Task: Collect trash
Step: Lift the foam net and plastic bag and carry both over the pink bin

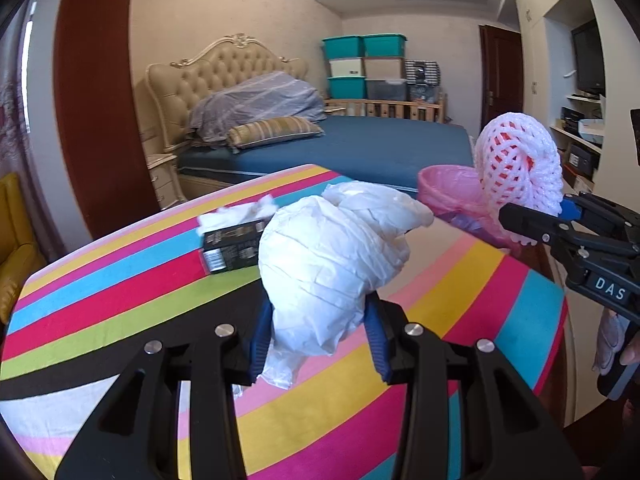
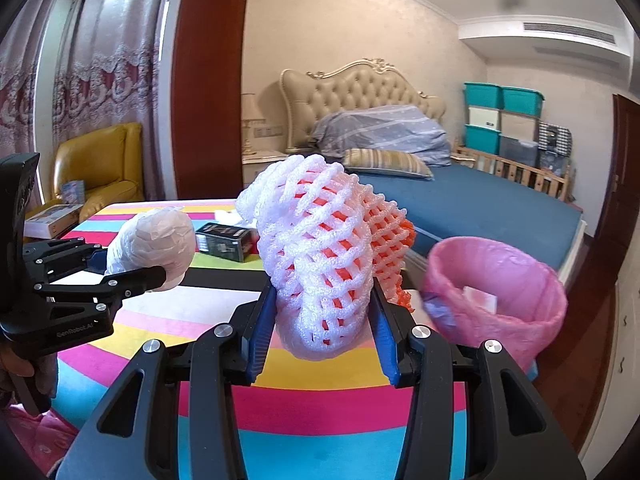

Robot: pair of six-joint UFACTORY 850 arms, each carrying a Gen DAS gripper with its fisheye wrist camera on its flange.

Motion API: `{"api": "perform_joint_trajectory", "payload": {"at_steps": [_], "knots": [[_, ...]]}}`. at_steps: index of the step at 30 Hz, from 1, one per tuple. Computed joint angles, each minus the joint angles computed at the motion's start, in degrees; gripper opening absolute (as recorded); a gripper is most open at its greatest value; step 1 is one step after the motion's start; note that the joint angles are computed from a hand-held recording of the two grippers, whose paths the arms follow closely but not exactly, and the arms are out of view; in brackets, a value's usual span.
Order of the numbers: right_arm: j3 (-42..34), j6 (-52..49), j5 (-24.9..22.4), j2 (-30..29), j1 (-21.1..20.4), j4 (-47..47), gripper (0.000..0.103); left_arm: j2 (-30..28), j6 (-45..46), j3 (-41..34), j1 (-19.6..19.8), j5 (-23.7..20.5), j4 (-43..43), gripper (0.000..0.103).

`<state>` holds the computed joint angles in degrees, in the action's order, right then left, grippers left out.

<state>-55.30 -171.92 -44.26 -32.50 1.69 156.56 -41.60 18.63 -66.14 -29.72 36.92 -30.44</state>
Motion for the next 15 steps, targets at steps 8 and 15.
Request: {"api": "perform_joint_trajectory", "payload": {"at_steps": [8,15], "knots": [[-2.01,-1.40,0.46,-1.16,-3.19,2.69,0.043,-4.01,-3.39,-9.11,0.14,-7.49,6.40,0.040],[-6.25,4.34,1.72,-3.68,-8.04,-0.53,0.043,-9.60,-11.40,-21.22,0.50,-16.13,16.40,0.041]]}}
